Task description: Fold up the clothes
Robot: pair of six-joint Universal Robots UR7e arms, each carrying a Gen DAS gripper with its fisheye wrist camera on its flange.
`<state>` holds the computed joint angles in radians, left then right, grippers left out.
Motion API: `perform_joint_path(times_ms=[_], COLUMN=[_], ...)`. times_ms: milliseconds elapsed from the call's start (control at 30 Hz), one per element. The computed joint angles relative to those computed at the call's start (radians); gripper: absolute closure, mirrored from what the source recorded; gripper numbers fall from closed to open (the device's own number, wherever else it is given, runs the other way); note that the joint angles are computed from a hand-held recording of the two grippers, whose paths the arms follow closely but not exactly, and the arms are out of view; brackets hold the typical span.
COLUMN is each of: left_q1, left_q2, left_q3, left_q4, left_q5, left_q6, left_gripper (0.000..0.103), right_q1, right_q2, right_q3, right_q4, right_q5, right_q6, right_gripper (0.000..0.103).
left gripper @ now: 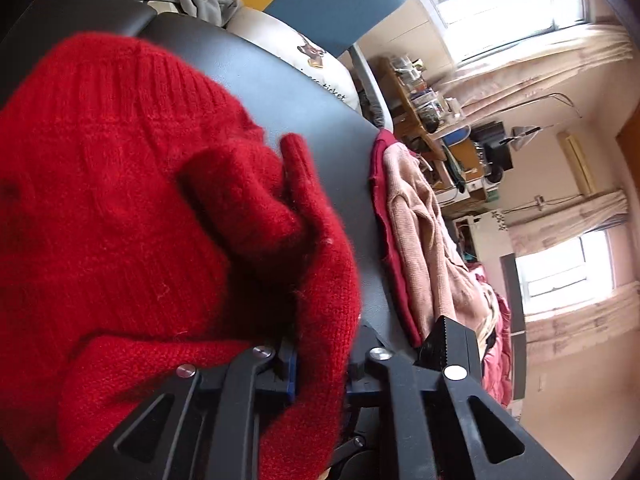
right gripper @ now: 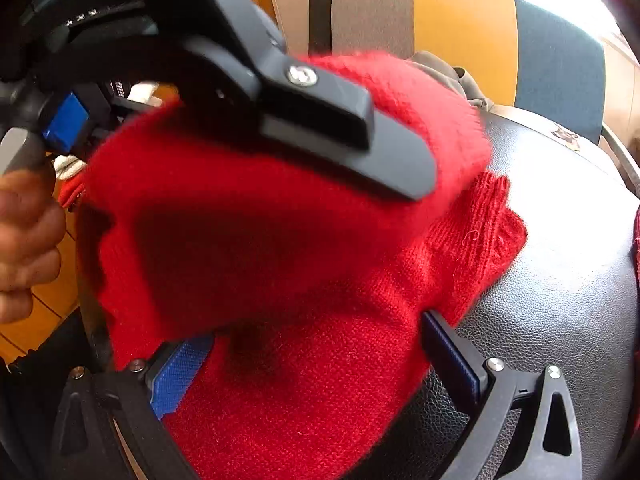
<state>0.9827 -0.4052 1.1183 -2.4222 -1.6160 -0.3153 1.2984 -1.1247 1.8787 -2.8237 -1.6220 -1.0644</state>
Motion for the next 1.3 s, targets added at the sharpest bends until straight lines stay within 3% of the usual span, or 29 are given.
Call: perform_joint_path(times_ms=[67,100,300,400,600,733,833,933,1067,1167,1233,1300], left_q1=[-0.003,-0.006,-0.019,-0.007,0.073,0.106,0.118,0.125,0.116,0.101,0.096,0.091], left_q2=[-0.016,-0.028,-0.129,-0.208,-0.33,-0.363,-0.372,-0.386,-0.37,-0.342,-0.331,-0.32], left_q3=[0.014,0.024,0.086,0.164,0.312,0.398,0.438,0.465,0.46,0.434,0.429,0.426], left_q4=[-0.014,-0.021,-0.07,-0.159,-0.266,-0.324,-0.35,-0.348,-0.349,-0.349,-0.339,-0.327], left_q5=[-0.035,-0.052,-0.086,-0.012,0.135,0.158,0.144,0.134,0.112,0.089,0.069,0.06], left_q6=[-0.001,-0.005,0.042,0.073,0.044,0.039,0.056,0.098,0.158,0.22,0.276,0.328], left_gripper=[0.045,0.039,0.037,0.026,0.024,0.024,0.024,0.024,0.023,0.023,0.023,0.021], right_q1=[-0.001,-0.001,-0.005,-0.023,-0.084,-0.037,0.016,0.077,0.124,0.116,0.078,0.035], right_q2=[-0.003,-0.005,-0.038,-0.093,-0.283,-0.332,-0.299,-0.185,-0.08,-0.03,-0.016,-0.031], right_q3=[0.006,0.01,0.056,0.089,0.178,0.152,0.056,-0.098,-0.194,-0.28,-0.314,-0.277], right_q4=[-0.007,-0.013,-0.058,-0.022,0.083,0.174,0.335,0.536,0.605,0.797,0.957,0.988], right_q5=[0.003,0.003,-0.009,-0.038,-0.006,0.029,0.092,0.129,0.046,0.039,0.094,0.093], right_q6=[-0.001,-0.002,-0.02,-0.011,0.013,-0.022,0.001,0.07,0.106,0.182,0.208,0.217], right_gripper=[0.0,0.0,0.0,0.0,0.0,0.0,0.0,0.0,0.0,0.0,0.0,0.001])
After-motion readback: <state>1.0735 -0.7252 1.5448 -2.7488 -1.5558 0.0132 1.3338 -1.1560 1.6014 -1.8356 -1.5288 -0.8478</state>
